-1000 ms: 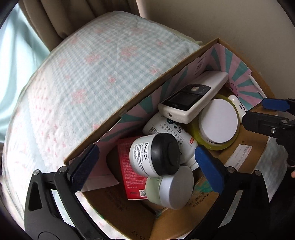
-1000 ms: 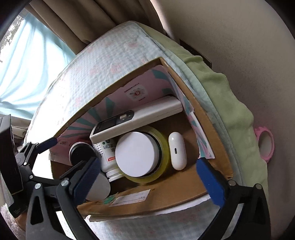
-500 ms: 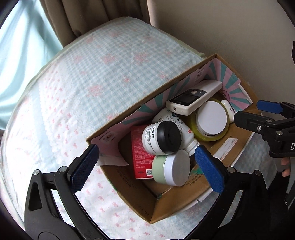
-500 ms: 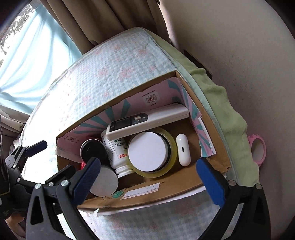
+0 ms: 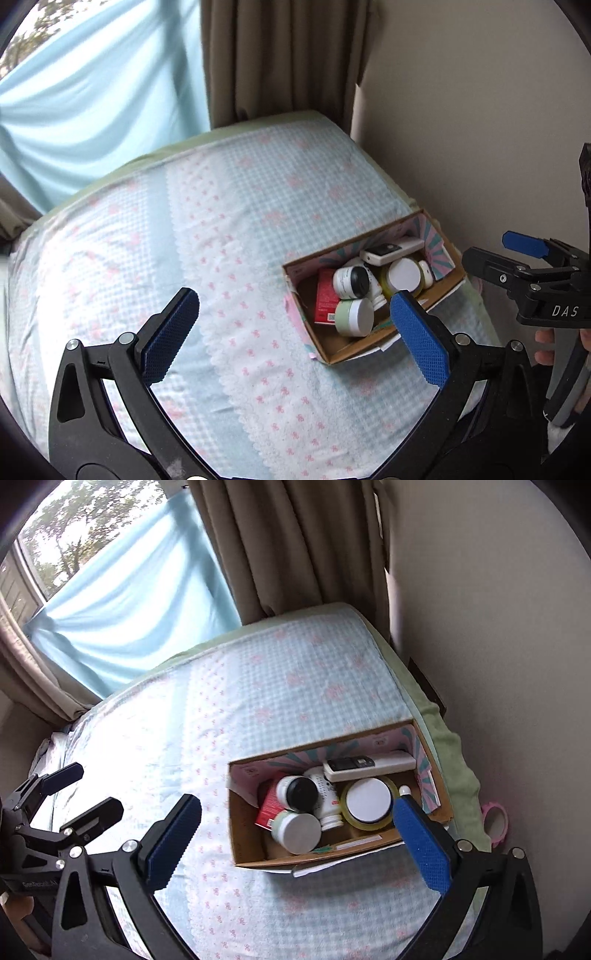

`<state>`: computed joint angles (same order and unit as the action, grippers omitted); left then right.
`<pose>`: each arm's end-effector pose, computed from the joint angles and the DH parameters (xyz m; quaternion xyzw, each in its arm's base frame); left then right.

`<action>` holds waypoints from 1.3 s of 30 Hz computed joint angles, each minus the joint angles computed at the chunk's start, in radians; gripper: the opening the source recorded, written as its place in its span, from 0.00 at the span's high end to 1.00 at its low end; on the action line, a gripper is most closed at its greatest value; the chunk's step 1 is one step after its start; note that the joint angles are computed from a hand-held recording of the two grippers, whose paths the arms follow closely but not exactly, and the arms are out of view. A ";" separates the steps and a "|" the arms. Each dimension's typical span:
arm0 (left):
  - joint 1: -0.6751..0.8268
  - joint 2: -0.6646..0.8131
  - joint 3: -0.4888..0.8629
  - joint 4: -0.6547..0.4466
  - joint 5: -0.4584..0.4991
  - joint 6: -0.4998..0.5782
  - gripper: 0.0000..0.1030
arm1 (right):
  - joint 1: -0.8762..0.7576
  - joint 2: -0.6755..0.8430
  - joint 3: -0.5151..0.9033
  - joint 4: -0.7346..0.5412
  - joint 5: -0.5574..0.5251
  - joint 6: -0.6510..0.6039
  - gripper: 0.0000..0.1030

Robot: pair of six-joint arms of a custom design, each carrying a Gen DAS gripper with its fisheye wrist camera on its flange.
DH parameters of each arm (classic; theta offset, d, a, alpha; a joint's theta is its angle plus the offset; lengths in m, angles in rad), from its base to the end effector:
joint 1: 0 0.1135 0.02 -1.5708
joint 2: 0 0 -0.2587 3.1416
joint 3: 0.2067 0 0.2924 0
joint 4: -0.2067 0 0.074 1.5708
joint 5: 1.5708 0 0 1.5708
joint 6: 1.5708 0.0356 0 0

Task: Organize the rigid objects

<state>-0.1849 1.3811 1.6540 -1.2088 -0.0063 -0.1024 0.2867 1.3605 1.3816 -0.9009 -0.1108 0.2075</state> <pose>0.2906 -0.0541 0.4142 0.0382 0.9493 -0.0417 0.3094 0.3064 0.0944 0.3482 -0.0559 0.9380 0.1332 0.3151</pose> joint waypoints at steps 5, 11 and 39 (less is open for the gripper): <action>0.203 -0.110 0.154 -0.118 0.046 0.027 0.00 | 0.189 -0.021 0.190 -0.081 0.116 0.022 0.00; 0.435 -0.200 0.250 -0.191 0.097 0.081 0.00 | 0.421 -0.014 0.359 -0.130 0.294 0.069 0.00; 0.569 -0.358 0.162 -0.132 0.175 0.185 0.00 | 0.641 -0.064 0.339 -0.144 0.657 0.129 0.00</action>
